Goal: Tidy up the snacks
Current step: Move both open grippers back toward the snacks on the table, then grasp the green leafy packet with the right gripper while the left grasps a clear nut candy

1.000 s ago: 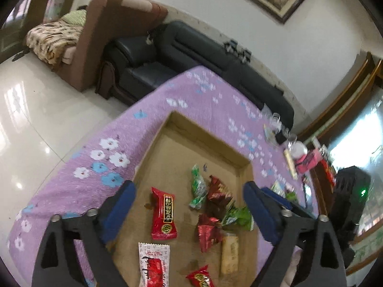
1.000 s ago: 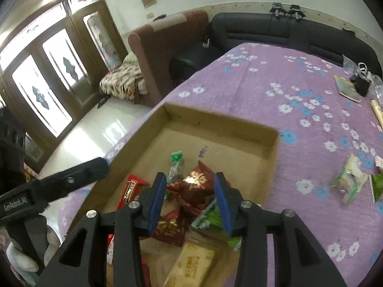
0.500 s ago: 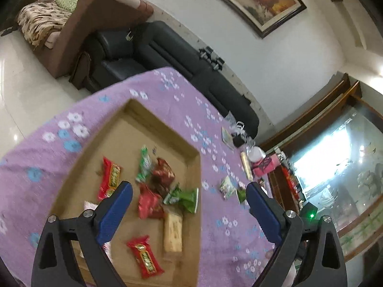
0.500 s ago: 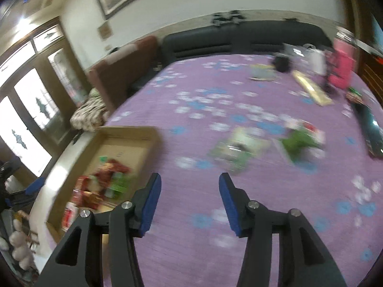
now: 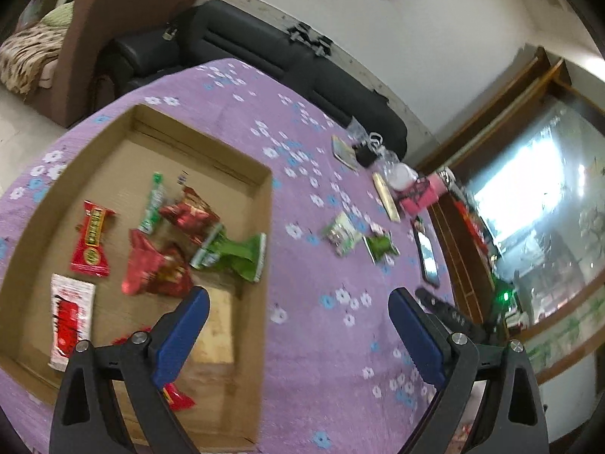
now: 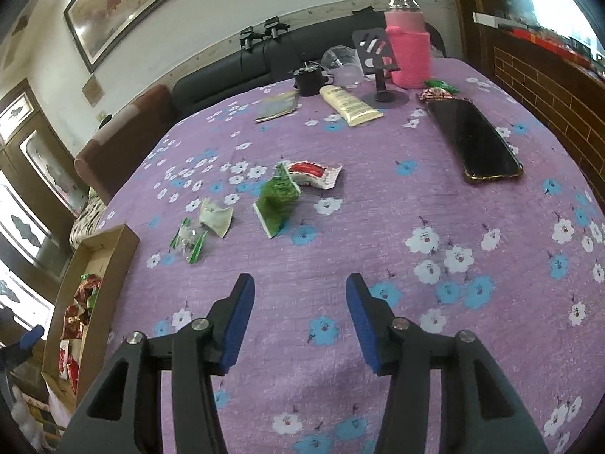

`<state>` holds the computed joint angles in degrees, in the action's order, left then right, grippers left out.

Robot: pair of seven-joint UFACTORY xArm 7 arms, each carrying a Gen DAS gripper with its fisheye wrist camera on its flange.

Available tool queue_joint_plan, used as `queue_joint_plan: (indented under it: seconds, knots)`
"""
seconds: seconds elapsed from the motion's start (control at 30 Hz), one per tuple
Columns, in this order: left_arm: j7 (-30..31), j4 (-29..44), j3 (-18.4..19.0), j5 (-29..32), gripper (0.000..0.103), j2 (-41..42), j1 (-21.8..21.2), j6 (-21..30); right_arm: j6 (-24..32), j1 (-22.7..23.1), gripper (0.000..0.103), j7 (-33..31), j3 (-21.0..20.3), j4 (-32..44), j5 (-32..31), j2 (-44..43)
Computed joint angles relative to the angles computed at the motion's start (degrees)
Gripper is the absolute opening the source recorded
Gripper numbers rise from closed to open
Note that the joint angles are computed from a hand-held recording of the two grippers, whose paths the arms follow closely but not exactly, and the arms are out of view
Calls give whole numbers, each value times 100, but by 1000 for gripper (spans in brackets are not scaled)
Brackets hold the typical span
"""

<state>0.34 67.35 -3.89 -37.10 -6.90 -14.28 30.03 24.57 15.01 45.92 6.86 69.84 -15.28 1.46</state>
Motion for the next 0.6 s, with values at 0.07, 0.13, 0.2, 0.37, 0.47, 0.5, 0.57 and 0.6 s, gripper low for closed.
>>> queue_joint_plan:
  seconds: [0.07,0.13,0.2,0.37,0.47,0.5,0.57,0.6]
  knots:
    - [-83,46,-58,161,97,30,-21,40,13,-5,49,-9,-16,170,-16,140]
    - [-90,64,-78,213,97,37,-45,86,53,5,49,-60,-51,484,19,392]
    - [-82,71,-90,237,97,42,-67,124,142,23,49,-78,-107,940,160,753]
    - [-206,82,-147,613,97,17,-76,202,629,206,55,-76,-315,2233,419,1760]
    - [-197,46,-145,781,97,-44,-84,235,1061,411,55,13,-494,2951,251,2281]
    - [-182,46,-143,816,97,-53,-91,248,1151,469,55,69,-549,3107,204,2399]
    - [-187,84,-149,891,97,-32,-103,284,1338,553,55,109,-619,3441,144,2657]
    - [-188,118,-152,910,97,-1,-111,297,1390,583,55,119,-643,3520,123,2725]
